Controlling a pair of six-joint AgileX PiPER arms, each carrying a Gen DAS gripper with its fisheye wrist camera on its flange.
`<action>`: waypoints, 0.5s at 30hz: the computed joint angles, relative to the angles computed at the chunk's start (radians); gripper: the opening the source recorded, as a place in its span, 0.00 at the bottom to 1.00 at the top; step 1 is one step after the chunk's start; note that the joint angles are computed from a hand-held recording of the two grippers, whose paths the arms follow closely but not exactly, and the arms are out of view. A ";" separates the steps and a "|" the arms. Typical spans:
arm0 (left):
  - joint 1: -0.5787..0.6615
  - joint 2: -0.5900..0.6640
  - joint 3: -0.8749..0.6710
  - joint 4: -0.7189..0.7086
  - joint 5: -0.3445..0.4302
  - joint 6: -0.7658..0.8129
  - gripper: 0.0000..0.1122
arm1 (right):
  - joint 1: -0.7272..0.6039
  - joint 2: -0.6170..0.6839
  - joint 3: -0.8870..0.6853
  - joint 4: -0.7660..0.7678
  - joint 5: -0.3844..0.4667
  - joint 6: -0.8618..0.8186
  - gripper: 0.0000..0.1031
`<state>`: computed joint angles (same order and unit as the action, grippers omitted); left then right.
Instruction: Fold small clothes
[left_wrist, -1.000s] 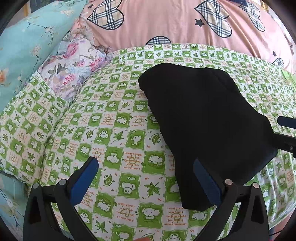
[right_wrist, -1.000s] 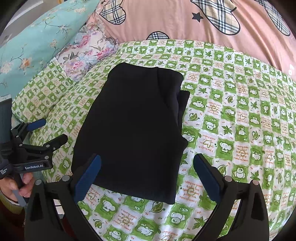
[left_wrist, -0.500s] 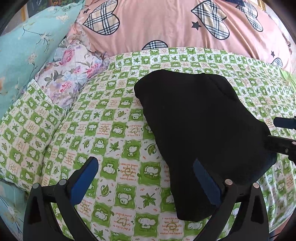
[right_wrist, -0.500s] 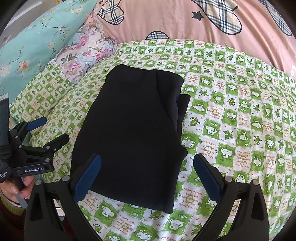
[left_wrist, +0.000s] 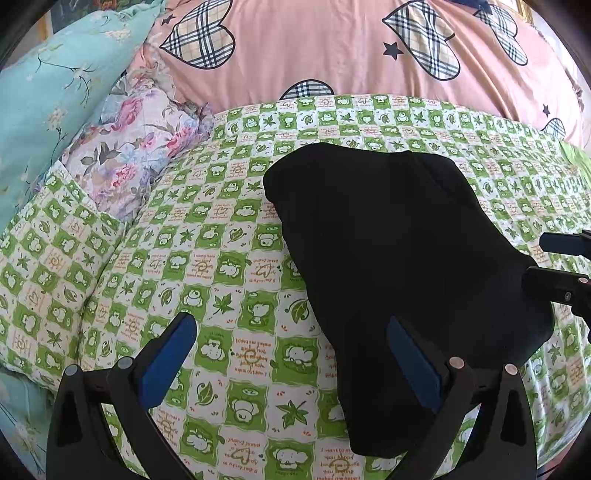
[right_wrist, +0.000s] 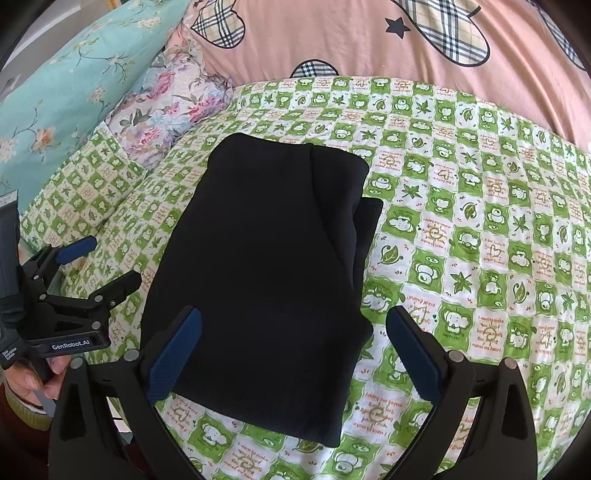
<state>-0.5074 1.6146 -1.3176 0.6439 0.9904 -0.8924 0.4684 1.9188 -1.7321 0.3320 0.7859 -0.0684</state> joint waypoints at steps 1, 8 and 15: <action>0.003 0.004 -0.006 -0.002 0.001 0.002 0.91 | -0.002 0.005 -0.008 0.002 0.003 0.000 0.97; 0.025 0.033 -0.046 -0.003 0.000 0.009 0.91 | -0.007 0.045 -0.064 0.009 0.033 0.006 0.97; 0.018 0.051 -0.068 0.014 0.017 -0.004 0.91 | -0.018 0.059 -0.081 0.026 0.043 -0.006 0.97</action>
<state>-0.4889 1.6661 -1.3860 0.6577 1.0070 -0.8963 0.4507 1.9773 -1.8129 0.3579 0.8284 -0.0742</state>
